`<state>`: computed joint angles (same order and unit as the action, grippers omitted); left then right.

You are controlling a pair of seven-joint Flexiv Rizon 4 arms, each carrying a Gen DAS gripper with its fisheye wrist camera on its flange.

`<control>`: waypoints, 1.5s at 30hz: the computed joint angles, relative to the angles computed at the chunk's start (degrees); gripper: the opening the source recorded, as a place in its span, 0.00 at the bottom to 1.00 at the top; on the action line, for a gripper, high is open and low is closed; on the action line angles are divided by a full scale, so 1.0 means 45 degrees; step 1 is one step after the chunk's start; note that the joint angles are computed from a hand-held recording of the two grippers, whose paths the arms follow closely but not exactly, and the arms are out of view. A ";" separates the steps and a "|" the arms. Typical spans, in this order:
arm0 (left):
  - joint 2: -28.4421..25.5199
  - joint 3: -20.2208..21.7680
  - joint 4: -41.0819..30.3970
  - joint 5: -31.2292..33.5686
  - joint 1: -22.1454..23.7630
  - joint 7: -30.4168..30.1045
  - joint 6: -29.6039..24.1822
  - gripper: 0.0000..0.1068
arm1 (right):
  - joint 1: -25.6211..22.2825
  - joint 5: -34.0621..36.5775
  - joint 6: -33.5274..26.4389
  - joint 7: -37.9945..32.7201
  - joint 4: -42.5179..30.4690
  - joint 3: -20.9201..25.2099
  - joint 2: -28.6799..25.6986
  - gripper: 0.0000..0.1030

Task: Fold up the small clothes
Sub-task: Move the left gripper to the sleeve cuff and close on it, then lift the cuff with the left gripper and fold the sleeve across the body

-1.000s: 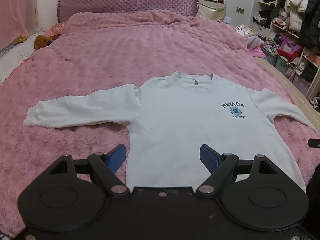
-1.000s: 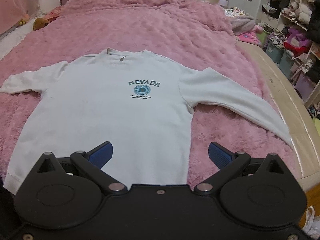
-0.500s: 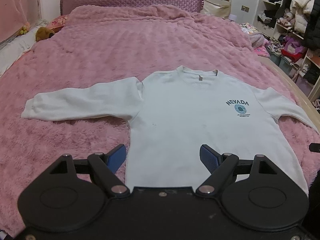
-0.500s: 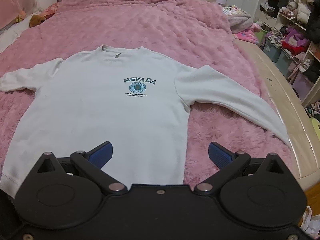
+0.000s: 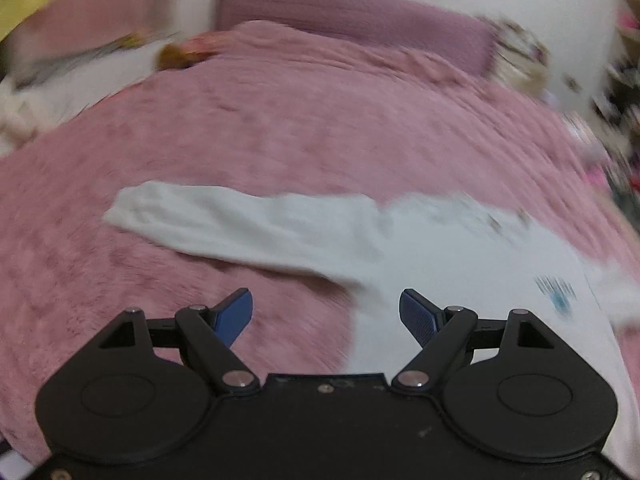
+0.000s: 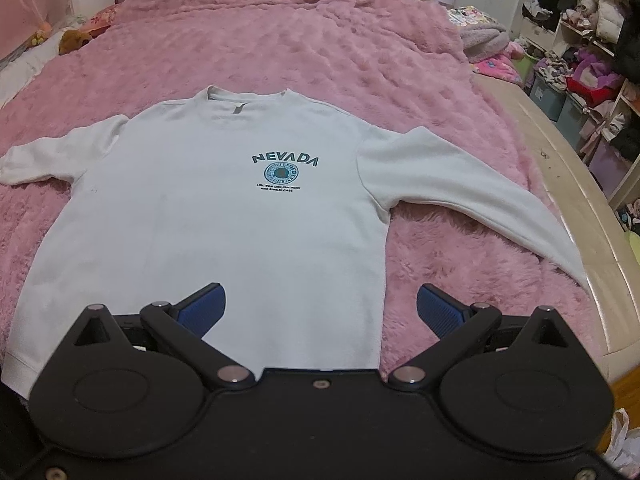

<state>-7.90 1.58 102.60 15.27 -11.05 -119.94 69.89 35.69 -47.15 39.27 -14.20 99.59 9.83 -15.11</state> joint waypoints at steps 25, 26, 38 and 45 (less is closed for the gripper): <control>-0.6604 0.2205 -0.4288 -0.4273 0.2665 -0.2274 0.0557 0.77 | 0.0275 0.2180 0.0865 -0.0864 -0.3001 -0.0732 -0.2563 0.97; -0.6654 0.2444 -0.4477 -0.4166 0.2501 -0.2403 0.0328 0.76 | 0.0388 0.2060 0.0731 -0.0953 -0.3119 -0.0856 -0.2653 0.97; -0.7014 0.2301 -0.5455 -0.2645 0.2328 -0.0610 -0.0053 0.07 | 0.1048 0.0678 -0.1965 -0.2026 -0.6579 -0.2894 -0.6273 0.94; -0.6584 0.1765 -0.4794 -0.3605 0.2777 -0.0140 0.1205 0.05 | 0.0928 0.0406 -0.2268 -0.1099 -0.6832 -0.3445 -0.6825 0.94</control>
<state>-37.53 9.52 81.03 -0.96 1.44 -120.57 75.31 39.86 -45.33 29.07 -19.14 68.84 -5.67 -45.82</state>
